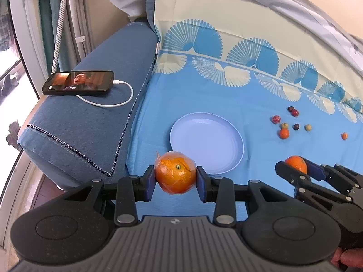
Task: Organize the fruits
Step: 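Carry both held mandarins over the pale blue plate with both tools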
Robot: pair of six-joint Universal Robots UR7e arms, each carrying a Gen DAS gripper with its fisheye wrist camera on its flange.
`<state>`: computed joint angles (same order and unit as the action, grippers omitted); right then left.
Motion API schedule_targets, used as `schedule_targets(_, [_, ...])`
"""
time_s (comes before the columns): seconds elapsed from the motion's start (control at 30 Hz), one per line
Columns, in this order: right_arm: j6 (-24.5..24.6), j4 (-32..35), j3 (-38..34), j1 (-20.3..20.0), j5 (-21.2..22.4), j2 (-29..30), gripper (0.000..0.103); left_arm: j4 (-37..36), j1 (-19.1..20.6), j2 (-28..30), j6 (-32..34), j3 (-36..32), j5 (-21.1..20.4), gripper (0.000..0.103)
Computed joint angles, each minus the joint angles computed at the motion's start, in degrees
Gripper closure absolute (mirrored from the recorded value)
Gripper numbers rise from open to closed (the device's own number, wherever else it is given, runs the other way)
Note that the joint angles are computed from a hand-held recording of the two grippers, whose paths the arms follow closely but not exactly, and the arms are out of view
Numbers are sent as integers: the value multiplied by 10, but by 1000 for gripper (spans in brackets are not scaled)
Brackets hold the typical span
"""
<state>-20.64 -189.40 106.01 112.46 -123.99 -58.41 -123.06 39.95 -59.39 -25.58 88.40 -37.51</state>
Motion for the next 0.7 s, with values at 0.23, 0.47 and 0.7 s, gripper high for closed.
schedule_targets(0.23, [-6, 0, 1, 8, -10, 1, 65, -16, 1, -5, 4, 7, -7, 62])
schedule_targets(0.47, [-9, 1, -1, 9, -14, 4, 65, -28, 3, -7, 13, 12, -9, 62])
schedule_targets(0.7, [-8, 8, -1, 8, -14, 2, 65, -29, 6, -6, 12, 12, -10, 62])
